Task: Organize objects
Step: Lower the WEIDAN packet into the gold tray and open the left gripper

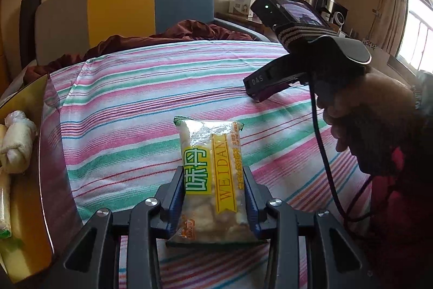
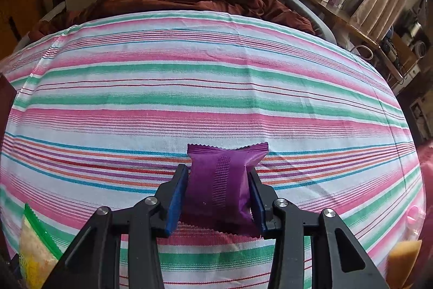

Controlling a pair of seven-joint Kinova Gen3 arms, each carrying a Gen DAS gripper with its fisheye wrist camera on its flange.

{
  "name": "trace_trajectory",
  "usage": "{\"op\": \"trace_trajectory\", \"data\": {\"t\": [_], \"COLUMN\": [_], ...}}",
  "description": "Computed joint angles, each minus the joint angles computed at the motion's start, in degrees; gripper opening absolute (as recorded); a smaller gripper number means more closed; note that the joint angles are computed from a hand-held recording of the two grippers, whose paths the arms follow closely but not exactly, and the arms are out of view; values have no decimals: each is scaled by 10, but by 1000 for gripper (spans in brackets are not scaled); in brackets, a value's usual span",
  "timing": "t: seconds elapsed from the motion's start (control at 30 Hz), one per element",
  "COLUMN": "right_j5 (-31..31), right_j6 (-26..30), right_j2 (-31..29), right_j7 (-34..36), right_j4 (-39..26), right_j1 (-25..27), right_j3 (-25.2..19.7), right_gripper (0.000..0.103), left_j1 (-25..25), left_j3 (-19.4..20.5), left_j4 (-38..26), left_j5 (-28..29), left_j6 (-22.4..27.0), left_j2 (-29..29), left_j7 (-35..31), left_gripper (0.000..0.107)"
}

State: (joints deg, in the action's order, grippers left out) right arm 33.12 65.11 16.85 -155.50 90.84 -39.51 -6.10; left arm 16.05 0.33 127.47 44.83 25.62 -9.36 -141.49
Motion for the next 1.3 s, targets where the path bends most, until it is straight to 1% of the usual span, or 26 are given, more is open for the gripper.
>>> {"op": "trace_trajectory", "data": {"t": [0.13,0.23,0.3,0.47,0.5,0.53,0.63,0.73,0.83,0.9,0.93,1.03,1.13,1.3], "right_j5": [7,12,16,20,18,18,17,18,20,18,18,18,18,22], "right_j6": [7,12,17,25,25,26,28,31,34,34,34,37,39,45], "right_j2": [2,2,4,5,5,5,6,9,11,11,12,13,14,17], "right_j7": [0,3,6,11,11,11,12,16,19,20,21,20,18,21], "right_j4": [-1,-1,-3,-6,-7,-7,-10,-13,-16,-16,-17,-19,-20,-23], "right_j1": [-6,-9,-12,-15,-14,-14,-15,-16,-17,-16,-16,-19,-21,-24], "right_j3": [-1,-2,-2,-2,-2,-3,-3,-2,-1,-1,-1,-1,-1,0], "right_gripper": [43,43,43,43,43,43,43,43,43,43,43,43,43,43], "left_j1": [4,5,-2,-30,-37,-46,-76,-114,-150,-169,-176,-196,-216,-224], "left_j3": [-9,-24,-32,-79,-93,-97,-125,-145,-165,-160,-153,-129,-99,-66], "left_j4": [4,2,-5,-29,-35,-40,-61,-76,-100,-110,-112,-109,-113,-120], "left_j5": [-1,-1,-12,-22,-21,-23,-34,-44,-38,-39,-43,-54,-83,-117], "left_j6": [19,37,55,103,109,109,130,157,214,237,241,241,244,231], "left_j2": [-27,-50,-64,-103,-110,-112,-103,-77,-29,-6,1,6,13,25], "left_j7": [-5,-7,6,38,42,52,83,112,124,132,135,140,165,191], "left_gripper": [39,39,39,39,39,39,39,39,39,39,39,39,39,40]}}
